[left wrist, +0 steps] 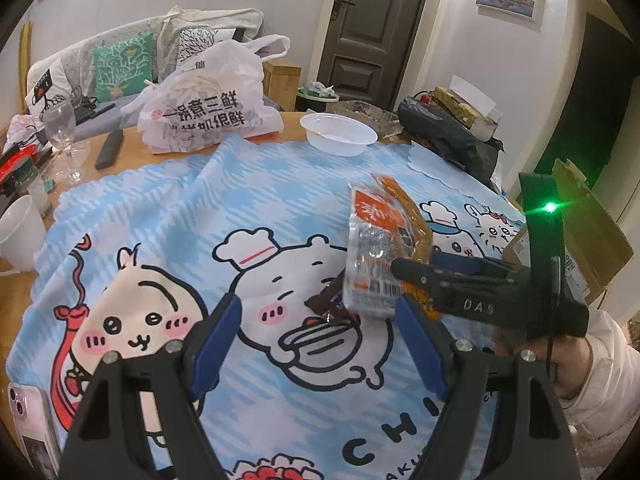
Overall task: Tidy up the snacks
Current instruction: 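Move the right tool over the orange braised-meat pack and lower it, then close the right tool on the orange meat pack and lift it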
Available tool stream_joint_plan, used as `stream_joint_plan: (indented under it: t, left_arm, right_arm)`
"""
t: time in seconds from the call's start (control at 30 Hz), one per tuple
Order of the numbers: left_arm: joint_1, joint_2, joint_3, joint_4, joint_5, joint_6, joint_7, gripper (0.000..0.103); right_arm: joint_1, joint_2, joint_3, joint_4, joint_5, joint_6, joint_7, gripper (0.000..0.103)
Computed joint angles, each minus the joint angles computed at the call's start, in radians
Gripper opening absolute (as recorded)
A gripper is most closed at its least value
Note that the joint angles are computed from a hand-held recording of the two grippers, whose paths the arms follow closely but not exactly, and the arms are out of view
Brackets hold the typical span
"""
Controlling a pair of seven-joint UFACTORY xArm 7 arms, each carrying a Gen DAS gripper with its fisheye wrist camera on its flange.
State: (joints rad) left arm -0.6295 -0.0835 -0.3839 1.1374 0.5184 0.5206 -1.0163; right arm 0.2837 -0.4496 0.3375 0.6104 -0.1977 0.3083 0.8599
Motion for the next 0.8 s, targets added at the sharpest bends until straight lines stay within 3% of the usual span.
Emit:
stream_joint_plan:
  t: [0.03, 0.1, 0.5, 0.8]
  left_arm:
    - [-0.001, -0.001, -0.001, 0.001, 0.001, 0.003, -0.002, 0.076]
    - [-0.003, -0.003, -0.004, 0.005, 0.003, 0.009, -0.004, 0.076]
    - [-0.022, -0.007, -0.025, 0.029, 0.007, 0.028, -0.017, 0.076]
    - [-0.060, 0.025, -0.022, 0.073, -0.058, -0.025, 0.031, 0.076]
  right_arm:
    - [0.024, -0.001, -0.016, -0.001, 0.006, 0.000, -0.034, 0.063]
    - [0.013, -0.015, 0.005, 0.003, -0.019, 0.028, -0.044, 0.061]
    - [0.125, -0.178, -0.038, -0.096, 0.075, 0.089, -0.169, 0.055]
    - [0.259, -0.294, -0.076, -0.145, 0.184, 0.062, -0.290, 0.054]
